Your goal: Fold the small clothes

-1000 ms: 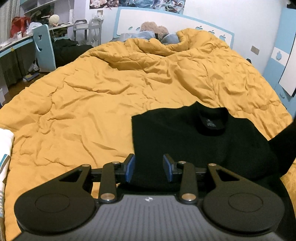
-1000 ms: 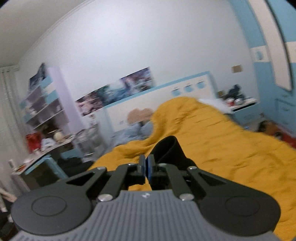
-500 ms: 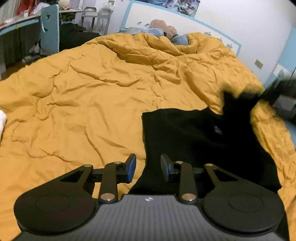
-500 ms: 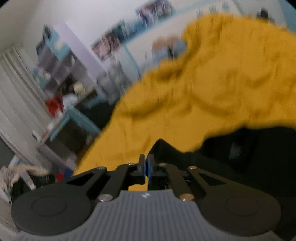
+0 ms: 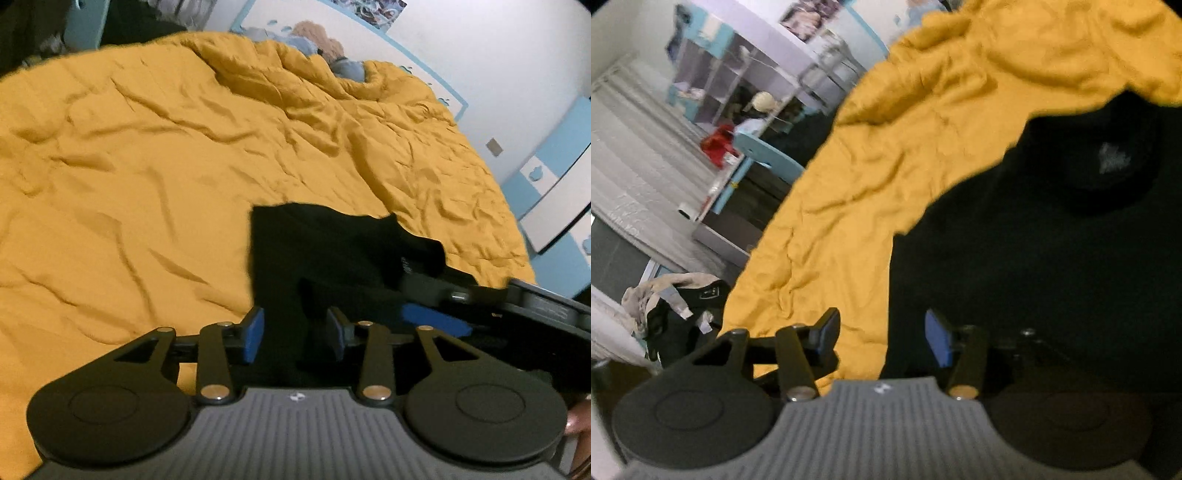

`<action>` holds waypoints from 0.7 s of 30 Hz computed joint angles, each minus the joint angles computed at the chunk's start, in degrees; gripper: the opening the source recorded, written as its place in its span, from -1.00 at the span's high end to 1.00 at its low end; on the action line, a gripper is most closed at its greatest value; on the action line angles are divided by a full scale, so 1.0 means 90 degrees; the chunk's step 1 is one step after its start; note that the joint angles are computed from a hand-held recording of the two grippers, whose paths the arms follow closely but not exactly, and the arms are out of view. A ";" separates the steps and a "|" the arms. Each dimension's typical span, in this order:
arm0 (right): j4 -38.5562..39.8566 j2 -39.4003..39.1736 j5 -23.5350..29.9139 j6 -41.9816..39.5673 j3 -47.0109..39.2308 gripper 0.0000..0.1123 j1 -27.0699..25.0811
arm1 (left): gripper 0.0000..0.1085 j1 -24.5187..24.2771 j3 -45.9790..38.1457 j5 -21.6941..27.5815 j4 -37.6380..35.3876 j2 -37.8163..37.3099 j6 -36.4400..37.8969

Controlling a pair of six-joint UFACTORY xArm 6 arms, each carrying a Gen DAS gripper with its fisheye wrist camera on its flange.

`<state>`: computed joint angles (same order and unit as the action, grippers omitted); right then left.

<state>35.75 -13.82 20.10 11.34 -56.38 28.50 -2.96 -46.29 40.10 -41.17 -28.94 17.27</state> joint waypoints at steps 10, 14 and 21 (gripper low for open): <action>-0.2922 -0.3613 0.1697 0.1018 0.2418 0.11 -0.2110 | 0.03 -0.0618 -0.0089 -0.0217 -0.0064 0.0955 -0.0417; -0.3667 -0.5188 0.2684 0.0910 0.3298 0.11 -0.2810 | 0.80 -0.0809 0.0026 -0.0647 -0.0428 0.0845 -0.0074; -0.3325 -0.6149 0.2771 0.0488 0.4063 0.29 -0.2859 | 0.88 -0.1143 -0.0621 -0.0836 0.0192 0.0723 -0.0497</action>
